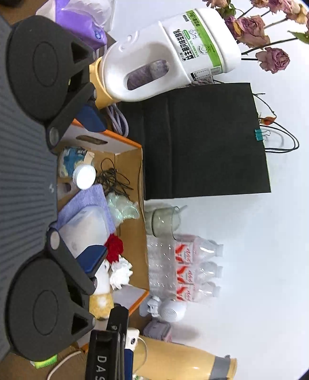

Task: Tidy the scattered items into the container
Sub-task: 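Move both grippers back toward the round white tin and small wrapper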

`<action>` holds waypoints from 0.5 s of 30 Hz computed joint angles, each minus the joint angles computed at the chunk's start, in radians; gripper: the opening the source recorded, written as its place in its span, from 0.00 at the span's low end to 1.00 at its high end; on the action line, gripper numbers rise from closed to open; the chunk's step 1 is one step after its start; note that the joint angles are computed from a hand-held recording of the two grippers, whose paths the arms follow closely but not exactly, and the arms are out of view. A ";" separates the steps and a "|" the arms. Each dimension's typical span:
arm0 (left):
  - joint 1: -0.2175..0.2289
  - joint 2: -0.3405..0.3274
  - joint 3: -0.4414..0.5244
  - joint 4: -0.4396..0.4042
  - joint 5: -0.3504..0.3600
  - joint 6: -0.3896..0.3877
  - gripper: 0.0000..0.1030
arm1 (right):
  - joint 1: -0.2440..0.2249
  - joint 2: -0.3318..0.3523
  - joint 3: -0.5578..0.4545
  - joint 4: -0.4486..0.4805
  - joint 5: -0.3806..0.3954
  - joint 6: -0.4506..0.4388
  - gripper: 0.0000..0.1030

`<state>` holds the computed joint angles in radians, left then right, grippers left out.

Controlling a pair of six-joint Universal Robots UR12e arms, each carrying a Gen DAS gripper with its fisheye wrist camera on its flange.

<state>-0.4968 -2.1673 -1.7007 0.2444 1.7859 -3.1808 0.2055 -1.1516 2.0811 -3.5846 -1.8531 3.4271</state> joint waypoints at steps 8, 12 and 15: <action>-0.002 0.096 -0.195 0.105 -0.079 -0.041 1.00 | 0.049 -0.030 0.124 -0.175 -0.088 -0.025 0.85; 0.012 0.159 -0.361 0.223 -0.153 -0.131 1.00 | 0.091 -0.067 0.245 -0.283 -0.100 -0.038 0.87; 0.011 0.188 -0.437 0.253 -0.153 -0.116 1.00 | 0.127 -0.080 0.304 -0.341 -0.114 -0.077 0.88</action>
<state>-0.4858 -1.9794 -2.1373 0.4972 1.6334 -3.2965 0.3324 -1.2321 2.3849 -3.9251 -1.9667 3.3498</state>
